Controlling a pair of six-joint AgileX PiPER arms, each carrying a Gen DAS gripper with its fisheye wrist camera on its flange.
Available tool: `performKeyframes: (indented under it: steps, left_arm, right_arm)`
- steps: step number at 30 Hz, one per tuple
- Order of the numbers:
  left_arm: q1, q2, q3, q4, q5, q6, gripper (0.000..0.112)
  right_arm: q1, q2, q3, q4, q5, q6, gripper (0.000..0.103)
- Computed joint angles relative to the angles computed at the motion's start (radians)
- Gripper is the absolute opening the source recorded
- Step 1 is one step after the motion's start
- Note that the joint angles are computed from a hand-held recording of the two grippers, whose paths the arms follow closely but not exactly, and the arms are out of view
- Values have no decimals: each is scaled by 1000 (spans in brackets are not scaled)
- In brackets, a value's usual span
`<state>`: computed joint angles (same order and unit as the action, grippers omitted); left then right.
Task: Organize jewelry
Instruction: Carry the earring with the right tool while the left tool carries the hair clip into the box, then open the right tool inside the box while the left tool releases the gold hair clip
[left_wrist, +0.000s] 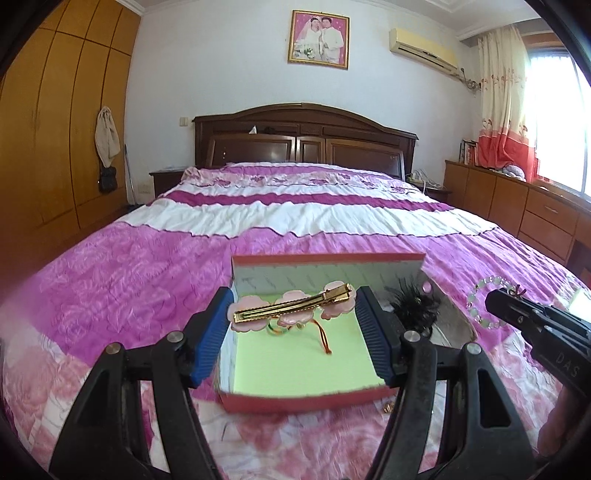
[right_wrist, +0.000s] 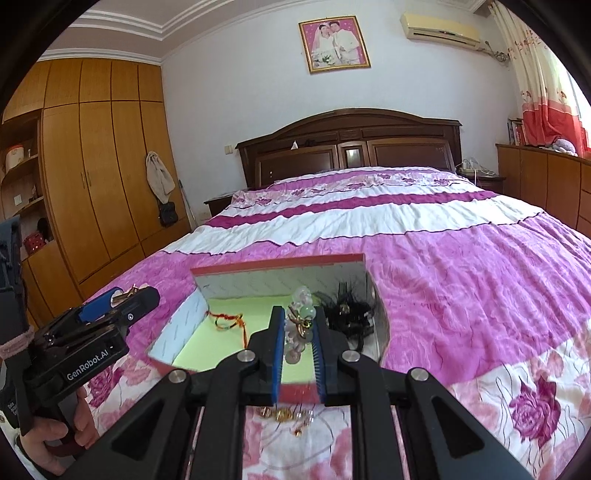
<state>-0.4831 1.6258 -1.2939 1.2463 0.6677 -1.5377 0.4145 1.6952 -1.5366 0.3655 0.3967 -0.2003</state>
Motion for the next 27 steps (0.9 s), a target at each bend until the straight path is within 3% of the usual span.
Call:
performKeyframes:
  steps: [6,14,17,27]
  left_arm:
    - [43,61,-72,-67,-17,83,60]
    - [132,164,-200,-403,-40,395,60]
    - [157,207,-252,-533,-11,516,60]
    - [153,315,-386,-668,153,710,60]
  right_arm:
    - [0,80,-96,-69,38,59,16]
    - [-2,224,-305,-197,204,152,16]
    - [-12,277,-377,-203,268,169,16]
    - [-26,409,-549,-247,449,208,16]
